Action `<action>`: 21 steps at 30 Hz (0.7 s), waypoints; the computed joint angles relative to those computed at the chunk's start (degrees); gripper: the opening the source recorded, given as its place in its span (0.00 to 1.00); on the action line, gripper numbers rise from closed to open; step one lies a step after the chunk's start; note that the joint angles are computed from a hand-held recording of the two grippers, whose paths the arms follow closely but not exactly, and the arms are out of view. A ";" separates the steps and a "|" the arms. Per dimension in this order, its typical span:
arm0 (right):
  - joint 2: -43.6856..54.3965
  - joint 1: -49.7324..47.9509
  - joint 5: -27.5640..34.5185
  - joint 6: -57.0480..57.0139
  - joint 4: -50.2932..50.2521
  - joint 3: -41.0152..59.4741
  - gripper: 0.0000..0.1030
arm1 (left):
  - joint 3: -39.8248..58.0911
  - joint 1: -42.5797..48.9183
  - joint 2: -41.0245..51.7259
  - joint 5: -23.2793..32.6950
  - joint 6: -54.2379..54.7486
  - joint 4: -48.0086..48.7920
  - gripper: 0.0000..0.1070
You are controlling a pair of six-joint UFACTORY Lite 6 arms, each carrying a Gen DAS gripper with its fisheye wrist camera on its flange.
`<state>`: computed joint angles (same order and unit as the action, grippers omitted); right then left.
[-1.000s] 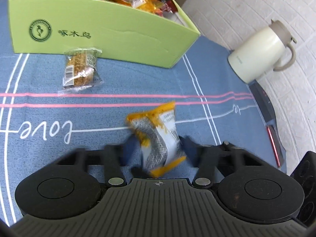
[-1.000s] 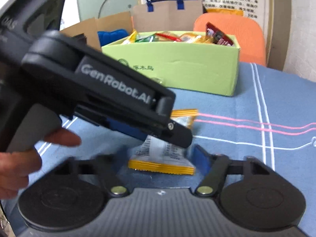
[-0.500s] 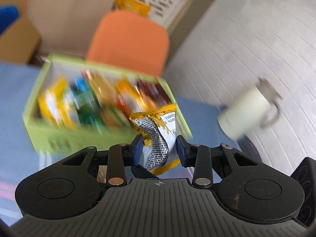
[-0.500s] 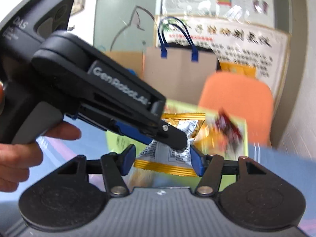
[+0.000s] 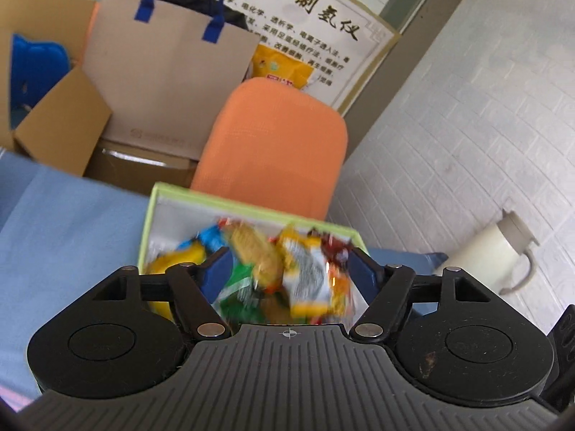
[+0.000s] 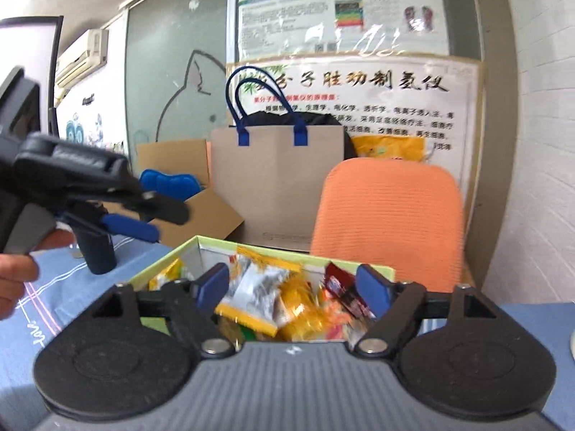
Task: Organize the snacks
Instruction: 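Move the left gripper to the small clear cookie pack, then grasp the clear cookie pack and release it into the green box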
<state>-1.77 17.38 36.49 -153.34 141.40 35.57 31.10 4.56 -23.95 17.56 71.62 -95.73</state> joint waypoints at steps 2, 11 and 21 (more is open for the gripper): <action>-3.59 0.20 0.44 -1.54 0.67 -4.94 0.91 | -6.32 1.17 -6.54 2.10 -1.40 1.83 0.55; 2.26 15.46 -0.96 -10.51 12.48 -12.86 0.90 | -15.43 -1.83 0.15 3.52 11.26 -10.58 0.53; 21.93 19.89 -2.58 -13.03 15.21 2.09 0.65 | -6.28 -7.86 21.84 4.24 28.52 -27.35 0.29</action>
